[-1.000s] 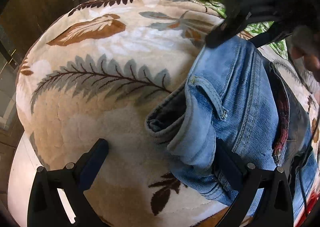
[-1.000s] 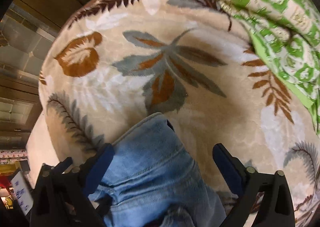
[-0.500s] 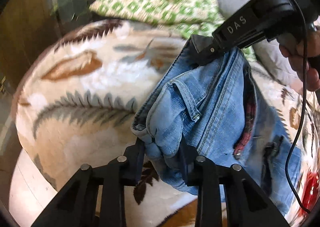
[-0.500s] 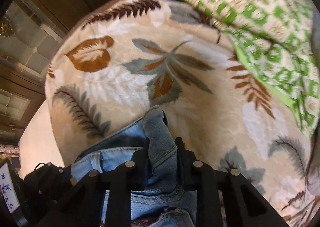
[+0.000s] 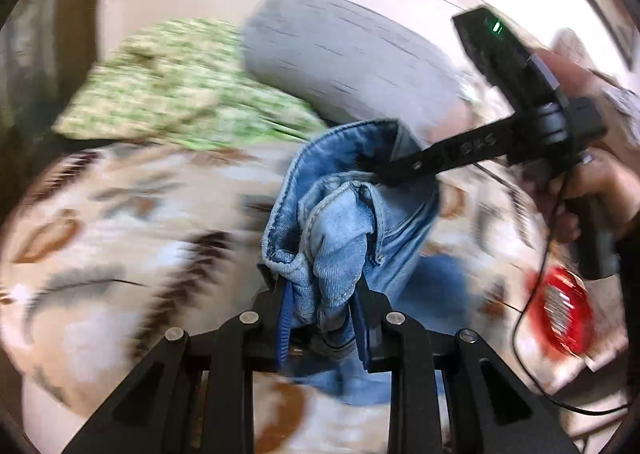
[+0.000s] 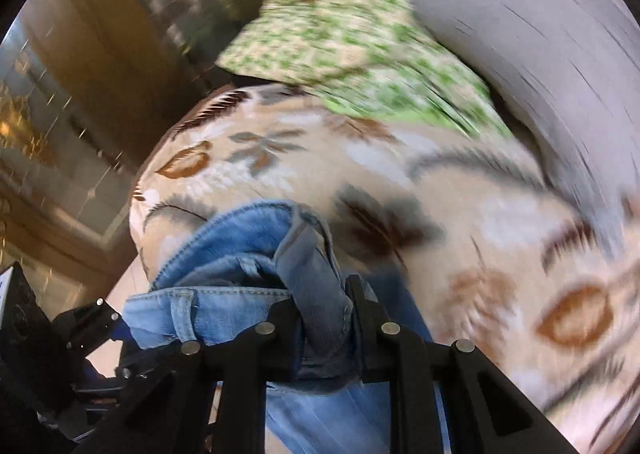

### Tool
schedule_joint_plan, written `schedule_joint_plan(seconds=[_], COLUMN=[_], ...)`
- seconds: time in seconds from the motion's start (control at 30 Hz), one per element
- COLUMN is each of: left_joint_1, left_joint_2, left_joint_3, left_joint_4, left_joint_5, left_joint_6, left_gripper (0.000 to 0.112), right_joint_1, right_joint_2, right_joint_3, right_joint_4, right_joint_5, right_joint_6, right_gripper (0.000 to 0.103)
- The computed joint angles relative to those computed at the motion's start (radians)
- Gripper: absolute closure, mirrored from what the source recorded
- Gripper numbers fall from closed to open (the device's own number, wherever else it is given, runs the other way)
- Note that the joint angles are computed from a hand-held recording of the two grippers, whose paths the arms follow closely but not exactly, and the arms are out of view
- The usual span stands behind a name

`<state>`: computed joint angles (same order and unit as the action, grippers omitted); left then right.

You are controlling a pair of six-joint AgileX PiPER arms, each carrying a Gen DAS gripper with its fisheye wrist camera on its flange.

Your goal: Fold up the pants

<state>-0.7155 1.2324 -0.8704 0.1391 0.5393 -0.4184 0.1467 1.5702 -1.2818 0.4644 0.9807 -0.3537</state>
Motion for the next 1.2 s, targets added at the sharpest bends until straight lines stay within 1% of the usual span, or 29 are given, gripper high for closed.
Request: schedule_joint_plan(seconds=[0.07, 0.13, 0.23, 0.27, 0.33, 0.4, 0.43, 0.5, 0.53, 0.57, 0.6, 0.63, 0.67, 0.7, 0.73, 0.77, 0.8, 0.83, 0.9, 0.93, 0.97, 1.0, 1.07, 1.1, 1.17, 1.2], left_joint_1=[-0.053, -0.122, -0.172, -0.187, -0.188, -0.203, -0.214, -0.222, -0.209, -0.204, -0.186, -0.169, -0.146, -0.132, -0.125, -0.121, -0.104, -0.075, -0.008, 0.034, 0.053, 0.084, 0.166, 0.19, 0.245, 0.276], left_joint_2=[0.059, 0.14, 0.264, 0.293, 0.358, 0.381, 0.383, 0.38, 0.365, 0.346, 0.308, 0.274, 0.235, 0.193, 0.143, 0.101, 0.059, 0.04, 0.032, 0.035, 0.038, 0.05, 0.113, 0.146, 0.229, 0.283], left_joint_3=[-0.003, -0.013, -0.025, -0.023, -0.02, -0.013, -0.017, -0.033, -0.044, -0.044, -0.039, -0.031, -0.018, -0.001, 0.019, 0.034, 0.038, 0.034, 0.024, 0.022, 0.02, 0.015, -0.001, -0.014, -0.037, -0.052], left_joint_4=[-0.092, -0.133, -0.234, -0.249, -0.321, -0.306, -0.27, -0.253, -0.292, -0.31, -0.369, -0.434, -0.5, -0.545, -0.551, -0.516, -0.488, -0.499, -0.54, -0.54, -0.513, -0.515, -0.584, -0.592, -0.664, -0.714], left_joint_5=[-0.039, -0.061, -0.085, -0.092, -0.112, -0.13, -0.128, -0.098, -0.073, -0.058, -0.037, -0.025, -0.011, -0.007, -0.019, -0.022, -0.01, 0.01, 0.044, 0.049, 0.051, 0.056, 0.073, 0.086, 0.106, 0.124], left_joint_6=[0.076, 0.104, 0.194, 0.2, 0.282, 0.272, 0.255, 0.256, 0.298, 0.318, 0.377, 0.439, 0.503, 0.539, 0.535, 0.504, 0.494, 0.522, 0.595, 0.616, 0.597, 0.615, 0.728, 0.753, 0.863, 0.922], left_gripper=[0.086, 0.086, 0.086, 0.086, 0.086, 0.086, 0.084, 0.082, 0.081, 0.076, 0.071, 0.055, 0.036, 0.031, 0.026, 0.023, 0.021, 0.018, 0.017, 0.017, 0.017, 0.017, 0.016, 0.016, 0.016, 0.016], right_joint_1=[-0.104, -0.186, -0.264, -0.283, -0.312, -0.349, -0.367, -0.388, -0.388, -0.384, -0.382, -0.376, -0.361, -0.345, -0.345, -0.346, -0.356, -0.361, -0.389, -0.403, -0.416, -0.41, -0.432, -0.414, -0.395, -0.381], right_joint_2=[-0.057, -0.077, -0.043, -0.019, 0.025, 0.06, 0.065, 0.064, 0.055, 0.036, 0.02, -0.013, -0.061, -0.106, -0.153, -0.208, -0.245, -0.284, -0.388, -0.433, -0.49, -0.531, -0.615, -0.643, -0.665, -0.667], right_joint_3=[0.144, 0.249, 0.37, 0.403, 0.453, 0.493, 0.504, 0.507, 0.507, 0.508, 0.512, 0.521, 0.535, 0.555, 0.576, 0.594, 0.598, 0.609, 0.635, 0.647, 0.662, 0.672, 0.705, 0.726, 0.773, 0.8], right_joint_4=[0.053, 0.094, 0.122, 0.135, 0.163, 0.241, 0.28, 0.299, 0.296, 0.281, 0.272, 0.252, 0.209, 0.162, 0.131, 0.099, 0.076, 0.05, 0.031, 0.038, 0.04, 0.039, 0.092, 0.114, 0.179, 0.215], right_joint_5=[-0.023, -0.049, -0.118, -0.147, -0.199, -0.24, -0.24, -0.223, -0.219, -0.217, -0.216, -0.22, -0.241, -0.274, -0.288, -0.285, -0.266, -0.261, -0.236, -0.219, -0.197, -0.182, -0.13, -0.127, -0.124, -0.14], right_joint_6=[-0.075, -0.144, -0.214, -0.239, -0.289, -0.379, -0.413, -0.438, -0.437, -0.419, -0.408, -0.379, -0.324, -0.271, -0.245, -0.22, -0.204, -0.179, -0.152, -0.151, -0.142, -0.121, -0.134, -0.109, -0.089, -0.085], right_gripper=[0.085, 0.085, 0.085, 0.085, 0.085, 0.085, 0.085, 0.084, 0.082, 0.078, 0.074, 0.054, 0.027, 0.021, 0.019, 0.019, 0.019, 0.019, 0.019, 0.019, 0.019, 0.019, 0.019, 0.019, 0.019, 0.019])
